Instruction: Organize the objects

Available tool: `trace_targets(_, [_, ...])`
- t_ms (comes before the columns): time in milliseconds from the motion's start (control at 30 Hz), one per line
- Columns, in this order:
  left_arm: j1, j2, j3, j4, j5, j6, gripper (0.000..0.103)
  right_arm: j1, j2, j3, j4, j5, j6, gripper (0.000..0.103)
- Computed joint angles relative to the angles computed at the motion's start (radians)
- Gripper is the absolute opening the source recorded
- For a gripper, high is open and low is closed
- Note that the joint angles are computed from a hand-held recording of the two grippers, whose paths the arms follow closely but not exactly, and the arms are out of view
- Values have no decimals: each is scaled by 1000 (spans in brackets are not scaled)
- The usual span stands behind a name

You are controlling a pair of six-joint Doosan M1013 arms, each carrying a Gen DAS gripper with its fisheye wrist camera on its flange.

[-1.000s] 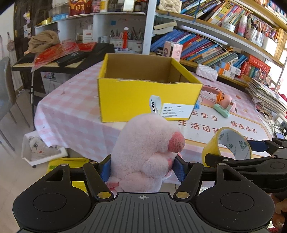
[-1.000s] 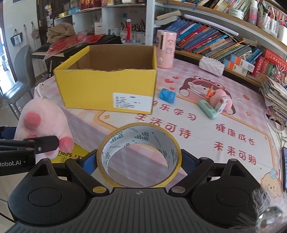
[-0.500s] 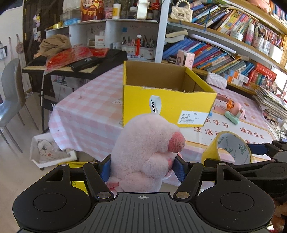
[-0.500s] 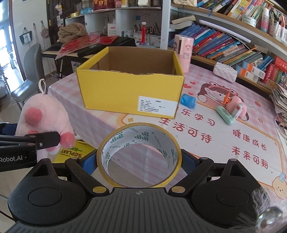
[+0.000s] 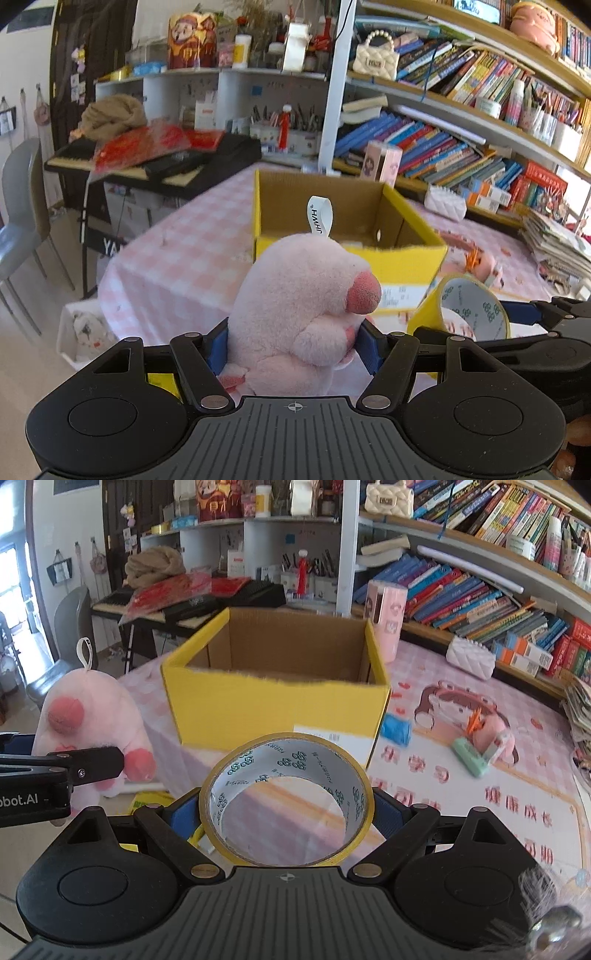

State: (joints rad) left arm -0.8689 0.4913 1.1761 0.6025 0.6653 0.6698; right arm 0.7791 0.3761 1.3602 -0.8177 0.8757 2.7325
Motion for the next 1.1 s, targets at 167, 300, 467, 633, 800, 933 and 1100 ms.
trace_targets(167, [7,37,-70,48,-17,11,67,-25,2,-21,-88,-35,47,91])
trace_targets(300, [14,83,-150,57,-14,23,67,-54,12,-53,-134,-62,45,91])
trace_targets(467, [24,149,-260,41,6,54,67,-99,33,-94,-169,-99,5,92])
trace_targets(633, [32,224,-387,4,62,103,67,-143,58,-130,-141,-132,-53,91])
trace_targets(800, [37,308,-528,-47,149,172,67,-186,89,-172,-73,-167,-143,92])
trace_targets(933, [39,383,-659,-87,240,239,67,-211,113,-198,-28,-196,-205,91])
trace_targets(1100, [41,469,-812,-133,348,312,67,-236,146,-239,50,-216,-302,92])
